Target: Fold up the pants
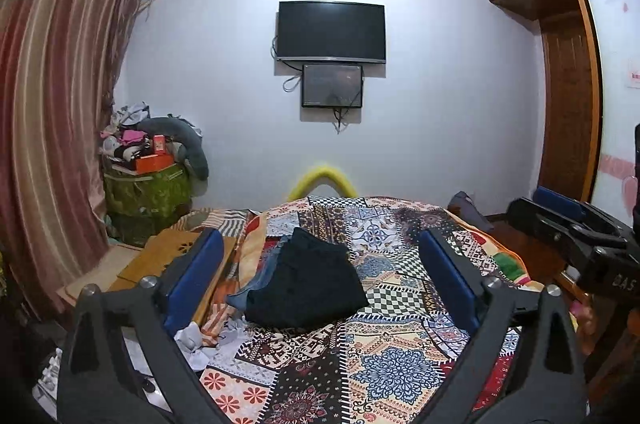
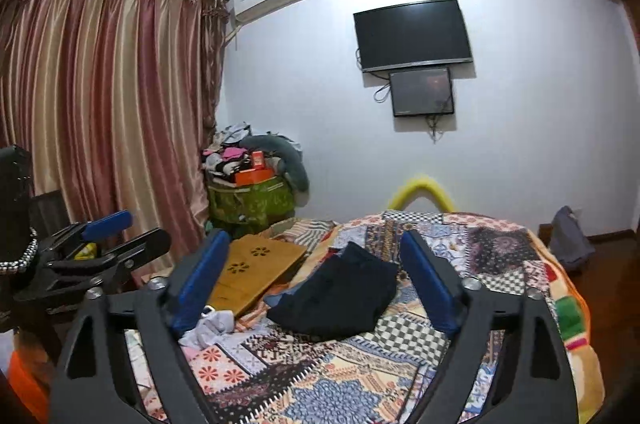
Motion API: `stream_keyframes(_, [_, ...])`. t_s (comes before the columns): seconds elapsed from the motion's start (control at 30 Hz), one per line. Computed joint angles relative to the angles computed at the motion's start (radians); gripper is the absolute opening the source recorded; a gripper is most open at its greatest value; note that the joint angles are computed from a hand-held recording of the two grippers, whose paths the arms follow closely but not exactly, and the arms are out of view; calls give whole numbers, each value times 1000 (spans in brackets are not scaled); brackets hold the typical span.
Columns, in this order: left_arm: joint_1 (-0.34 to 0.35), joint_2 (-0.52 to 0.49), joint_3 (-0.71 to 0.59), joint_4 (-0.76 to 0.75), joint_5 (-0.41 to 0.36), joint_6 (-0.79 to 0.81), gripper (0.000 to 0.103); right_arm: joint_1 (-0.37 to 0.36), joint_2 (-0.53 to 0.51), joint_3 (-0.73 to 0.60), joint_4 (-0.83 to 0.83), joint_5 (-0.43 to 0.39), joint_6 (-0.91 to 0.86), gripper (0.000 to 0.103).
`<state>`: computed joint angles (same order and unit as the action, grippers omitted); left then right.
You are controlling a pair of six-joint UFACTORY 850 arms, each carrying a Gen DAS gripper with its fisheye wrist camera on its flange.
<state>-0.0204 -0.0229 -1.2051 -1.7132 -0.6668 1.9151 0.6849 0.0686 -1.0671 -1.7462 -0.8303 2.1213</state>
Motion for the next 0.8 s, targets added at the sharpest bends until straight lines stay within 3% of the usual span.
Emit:
stream_keyframes(0.1, [5,-1,0,14,-5,-30,103,-2,-2,2,13,-15,13,103])
stream_keyframes(0.23, [9,9,12,12,-4,-38,103,10,-8,0,52,-55,-13,103])
stream_keyframes(0.8, [14,5,15,13,-8,-38,103,27,-2,16,67,-73,-19,103])
